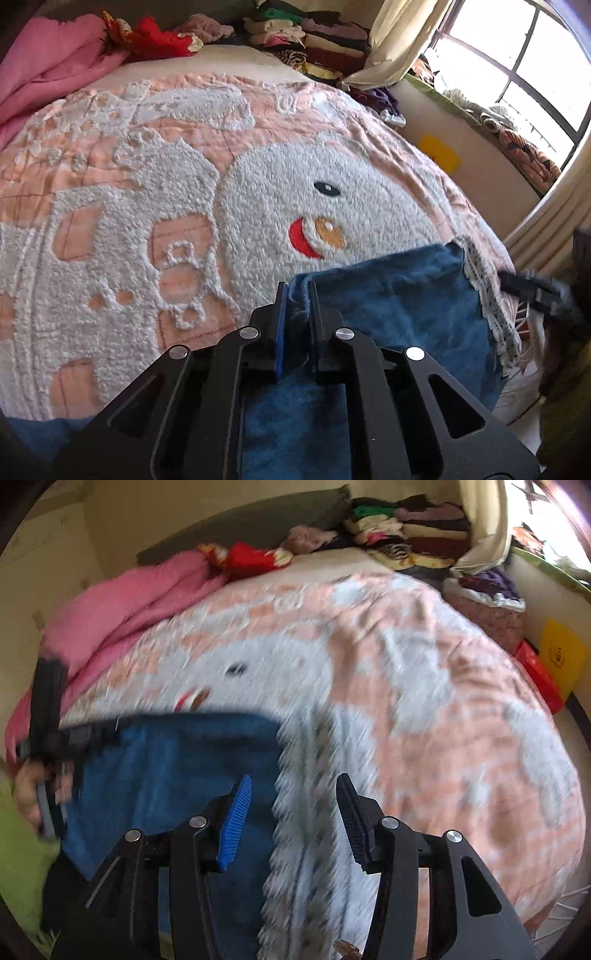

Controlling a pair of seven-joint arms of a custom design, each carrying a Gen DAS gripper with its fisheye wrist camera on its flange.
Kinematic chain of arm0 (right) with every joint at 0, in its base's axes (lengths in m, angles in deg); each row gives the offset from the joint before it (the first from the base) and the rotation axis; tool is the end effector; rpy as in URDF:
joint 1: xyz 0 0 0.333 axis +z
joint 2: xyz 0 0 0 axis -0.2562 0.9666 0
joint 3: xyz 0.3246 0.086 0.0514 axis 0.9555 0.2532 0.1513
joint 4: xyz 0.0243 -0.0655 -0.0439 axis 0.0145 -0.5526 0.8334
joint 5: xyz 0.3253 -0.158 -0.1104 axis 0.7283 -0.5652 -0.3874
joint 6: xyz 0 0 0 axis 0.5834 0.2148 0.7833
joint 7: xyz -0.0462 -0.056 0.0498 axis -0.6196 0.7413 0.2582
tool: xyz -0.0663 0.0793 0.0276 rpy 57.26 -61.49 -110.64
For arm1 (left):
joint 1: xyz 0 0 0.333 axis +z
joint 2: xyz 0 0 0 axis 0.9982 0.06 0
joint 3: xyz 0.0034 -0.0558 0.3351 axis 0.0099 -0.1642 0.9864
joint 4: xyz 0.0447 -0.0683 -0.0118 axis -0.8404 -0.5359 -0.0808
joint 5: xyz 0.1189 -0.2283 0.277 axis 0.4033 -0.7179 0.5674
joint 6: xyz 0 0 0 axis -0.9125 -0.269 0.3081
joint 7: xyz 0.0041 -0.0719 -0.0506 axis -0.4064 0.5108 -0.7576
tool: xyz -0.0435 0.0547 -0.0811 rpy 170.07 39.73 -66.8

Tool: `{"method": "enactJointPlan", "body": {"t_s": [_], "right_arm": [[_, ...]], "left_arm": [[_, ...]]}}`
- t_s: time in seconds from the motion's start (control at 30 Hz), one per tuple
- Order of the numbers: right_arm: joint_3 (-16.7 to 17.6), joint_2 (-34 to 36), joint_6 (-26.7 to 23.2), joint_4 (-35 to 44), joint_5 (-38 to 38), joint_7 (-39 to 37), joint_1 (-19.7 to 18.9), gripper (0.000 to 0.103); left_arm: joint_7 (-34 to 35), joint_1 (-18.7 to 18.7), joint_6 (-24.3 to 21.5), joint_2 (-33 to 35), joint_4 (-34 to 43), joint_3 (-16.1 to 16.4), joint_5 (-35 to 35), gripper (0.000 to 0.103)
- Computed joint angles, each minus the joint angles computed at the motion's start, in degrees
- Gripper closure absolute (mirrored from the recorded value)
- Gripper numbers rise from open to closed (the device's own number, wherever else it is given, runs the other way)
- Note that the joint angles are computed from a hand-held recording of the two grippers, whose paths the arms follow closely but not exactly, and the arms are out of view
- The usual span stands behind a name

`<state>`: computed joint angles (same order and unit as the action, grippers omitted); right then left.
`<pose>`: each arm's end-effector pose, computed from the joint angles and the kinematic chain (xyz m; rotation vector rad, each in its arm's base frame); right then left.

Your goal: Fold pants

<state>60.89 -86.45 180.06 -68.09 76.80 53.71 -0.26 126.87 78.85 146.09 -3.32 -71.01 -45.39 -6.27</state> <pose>0.5202 0.1489 0.5233 -1.8180 1.5934 -0.3993 0.5629 -0.2097 0.4872 -1.7105 2.2078 -1.0632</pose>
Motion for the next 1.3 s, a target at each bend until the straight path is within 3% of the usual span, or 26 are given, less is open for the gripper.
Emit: {"method": "enactJointPlan", "body": {"t_s": [0.07,0.17,0.23,0.3,0.33,0.37,0.43,0.57,0.67,0.8,0.9,0.93,1.03,1.1,1.23,1.3], "right_arm": [[0.0,2.6,0.2,2.9,-3.5,2.4,-1.1,0.056],[-1.0,7.0,-2.4,7.7,-5.8,4.1,-1.9,0.056],[-1.1,9.5,-6.4,10.8,-2.7,1.5,-2.6,0.046],[-1.1,11.4,-9.2,12.6,0.3,0.1,-3.2,0.047],[-0.3,12.1,-10.6,13.2,5.6,-3.7,-4.2,0.052],[0.5,12.4,-10.7,13.0,10.7,-7.4,-4.9,0.068],[1.3,11.8,-10.8,12.4,17.0,-13.2,-5.4,0.082],[1.0,9.6,-8.0,11.2,21.6,-18.4,-4.4,0.087],[0.2,9.1,-6.5,12.3,22.7,-20.5,-4.1,0.087],[-0.9,11.7,-6.8,15.2,15.0,-16.1,-3.3,0.087],[-3.0,14.8,-8.0,17.2,2.5,-7.3,-1.5,0.085],[-3.7,15.6,-8.6,17.4,-1.5,-4.2,-0.8,0.085],[-3.3,16.3,-6.9,17.1,-4.4,-2.0,-1.0,0.08],[-3.4,15.8,-6.0,16.3,-5.9,-0.7,-1.1,0.072],[-4.4,12.0,-4.7,13.0,-10.4,4.7,-0.9,0.061],[-4.3,9.2,-2.3,10.1,-12.8,6.9,-1.1,0.06]], "left_arm": [[-0.9,-0.2,0.1,0.2,-0.2,0.1,1.2,0.097],[-2.1,-0.4,0.6,0.0,-0.7,0.5,3.1,0.082],[-3.0,-0.4,1.1,-0.1,-1.1,0.6,4.7,0.076],[-4.1,-0.4,1.2,0.0,-1.4,0.7,6.2,0.075],[-4.8,-0.5,1.2,0.1,-1.5,0.8,7.3,0.075],[-6.5,-0.9,1.4,0.2,-1.5,1.1,9.5,0.076],[-7.2,-0.8,1.3,0.3,-1.5,0.9,11.4,0.098],[-11.9,-1.5,4.5,-0.7,-1.9,1.4,17.0,0.1],[-14.1,-1.7,3.7,0.2,0.8,1.7,20.1,0.102],[-20.7,-2.1,0.5,3.5,4.9,2.6,26.1,0.102],[-22.5,-0.9,0.5,4.9,5.2,1.8,26.7,0.101],[-22.5,-0.4,1.0,5.1,4.8,1.4,26.4,0.099],[-23.4,0.5,3.3,4.4,3.2,1.0,26.6,0.095],[-23.1,1.5,5.8,3.4,1.9,0.2,25.0,0.093],[-32.2,-0.4,10.0,-0.2,-1.7,4.1,32.3,0.071],[-38.8,-1.1,11.5,-2.8,-4.1,6.0,38.2,0.068]]}}
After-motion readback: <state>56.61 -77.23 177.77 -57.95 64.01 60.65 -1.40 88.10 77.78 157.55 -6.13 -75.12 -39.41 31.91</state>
